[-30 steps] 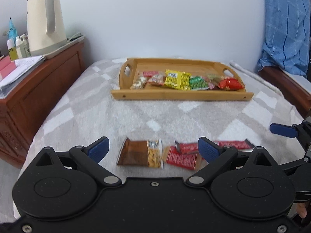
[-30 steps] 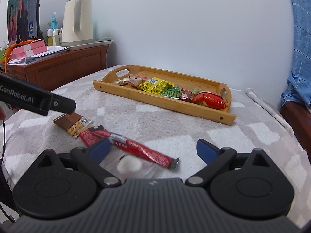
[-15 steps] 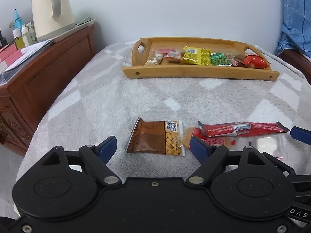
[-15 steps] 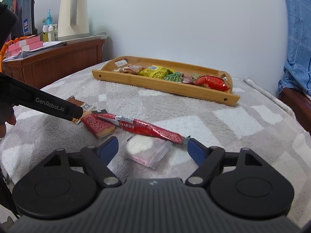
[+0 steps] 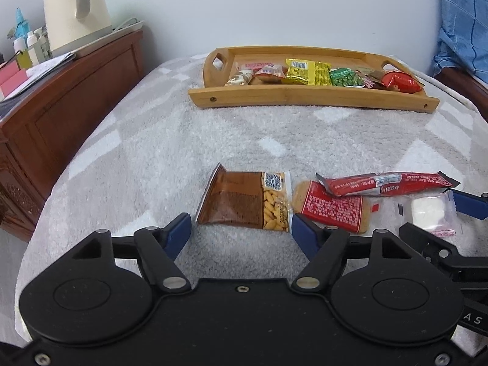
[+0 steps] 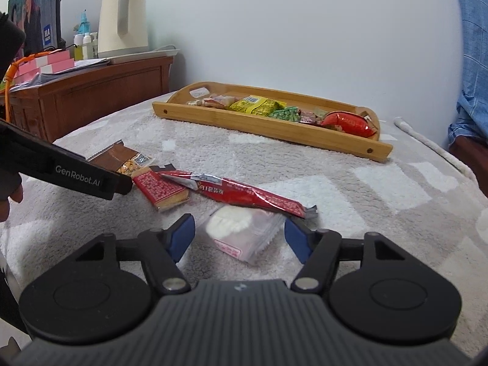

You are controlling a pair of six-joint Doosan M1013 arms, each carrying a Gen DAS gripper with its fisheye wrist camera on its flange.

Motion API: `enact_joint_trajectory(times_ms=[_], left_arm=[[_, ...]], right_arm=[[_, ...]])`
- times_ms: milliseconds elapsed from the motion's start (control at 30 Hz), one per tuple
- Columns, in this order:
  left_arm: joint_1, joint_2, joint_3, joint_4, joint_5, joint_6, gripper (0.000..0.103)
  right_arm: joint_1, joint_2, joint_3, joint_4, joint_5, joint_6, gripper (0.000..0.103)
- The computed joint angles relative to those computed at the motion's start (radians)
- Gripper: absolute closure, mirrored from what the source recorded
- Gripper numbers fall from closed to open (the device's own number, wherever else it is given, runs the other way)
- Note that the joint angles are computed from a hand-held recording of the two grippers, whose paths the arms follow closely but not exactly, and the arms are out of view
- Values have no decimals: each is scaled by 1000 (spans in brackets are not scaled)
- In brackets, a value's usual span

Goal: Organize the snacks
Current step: 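Grasp the brown almond biscuit packet with the left tool while the right tool grasps the clear candy bag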

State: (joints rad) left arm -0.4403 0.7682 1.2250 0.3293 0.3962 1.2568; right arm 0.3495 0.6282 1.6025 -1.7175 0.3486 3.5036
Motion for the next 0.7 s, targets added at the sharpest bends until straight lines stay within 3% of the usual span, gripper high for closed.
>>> enact_joint_trajectory(times_ms=[200,333,467,567,700], left_arm=[[-5,13,-14,48,-11,-8,29],[-1,22,-31,3,-11,16,30],[5,28,-44,-82,-1,63,38],[5,26,-40,-88,-8,73,41],[3,20,-32,-79,-13,67,44]], right_arm=[[-2,10,-8,-24,-1,23,26],[-3,13,-9,-56,-4,54,26],[-1,16,-10,-70,-5,57,27],[2,17,-7,-90,4,71,33],[5,13,1,-121,15,109,51]])
